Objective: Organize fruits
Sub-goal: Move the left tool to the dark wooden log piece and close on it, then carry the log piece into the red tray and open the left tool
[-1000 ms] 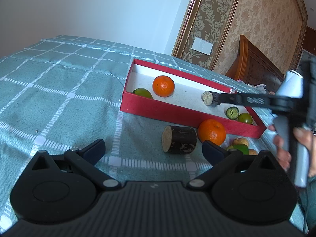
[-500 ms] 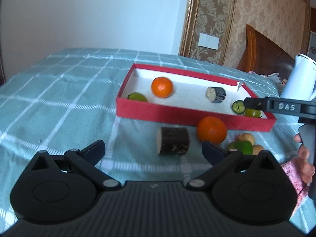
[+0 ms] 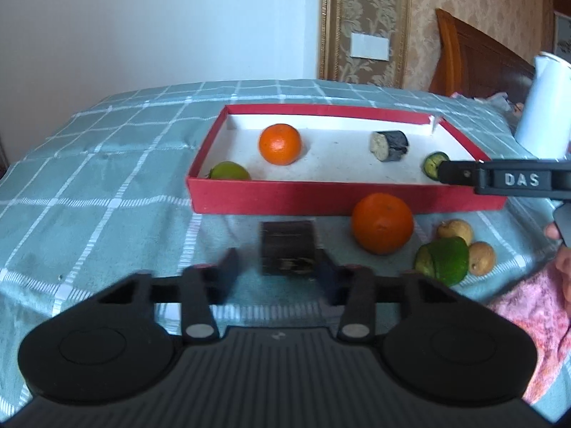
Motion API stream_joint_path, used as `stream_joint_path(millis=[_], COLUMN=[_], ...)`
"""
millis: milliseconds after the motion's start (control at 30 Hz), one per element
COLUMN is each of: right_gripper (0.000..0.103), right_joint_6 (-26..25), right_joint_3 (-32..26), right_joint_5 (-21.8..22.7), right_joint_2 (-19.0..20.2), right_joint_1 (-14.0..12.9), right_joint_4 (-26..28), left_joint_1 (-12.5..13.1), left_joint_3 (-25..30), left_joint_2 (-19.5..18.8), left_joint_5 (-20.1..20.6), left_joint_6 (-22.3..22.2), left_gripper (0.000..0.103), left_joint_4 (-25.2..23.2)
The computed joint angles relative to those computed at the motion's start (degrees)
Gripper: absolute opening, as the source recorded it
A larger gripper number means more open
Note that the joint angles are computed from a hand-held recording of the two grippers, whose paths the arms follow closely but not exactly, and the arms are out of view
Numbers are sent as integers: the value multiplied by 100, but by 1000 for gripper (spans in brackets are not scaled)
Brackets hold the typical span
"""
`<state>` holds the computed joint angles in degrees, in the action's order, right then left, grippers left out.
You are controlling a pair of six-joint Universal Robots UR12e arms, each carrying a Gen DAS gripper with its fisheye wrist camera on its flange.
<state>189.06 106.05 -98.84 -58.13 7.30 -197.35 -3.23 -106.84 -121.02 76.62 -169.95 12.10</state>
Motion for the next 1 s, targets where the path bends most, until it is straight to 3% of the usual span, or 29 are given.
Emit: stream_joint_path(millis=[367,667,1000], right_gripper=[88,88,88], right_joint_6=[23,30,68], right_joint_3=[-12,-16,-10], right_joint_5=[-91,-64,-18], right_joint_2=[21,16,-12], right_joint_1=[20,20,27], right_joint_4=[0,9,57], left_joint_1=[-63,-61,-143], left_joint_3=[-46,107,709], left_joint_2=[13,5,-271], left_joint_5=[227,159,175], left_joint_6=[159,248,211], left_gripper=[30,30,30], left_joint_4=[205,633,295])
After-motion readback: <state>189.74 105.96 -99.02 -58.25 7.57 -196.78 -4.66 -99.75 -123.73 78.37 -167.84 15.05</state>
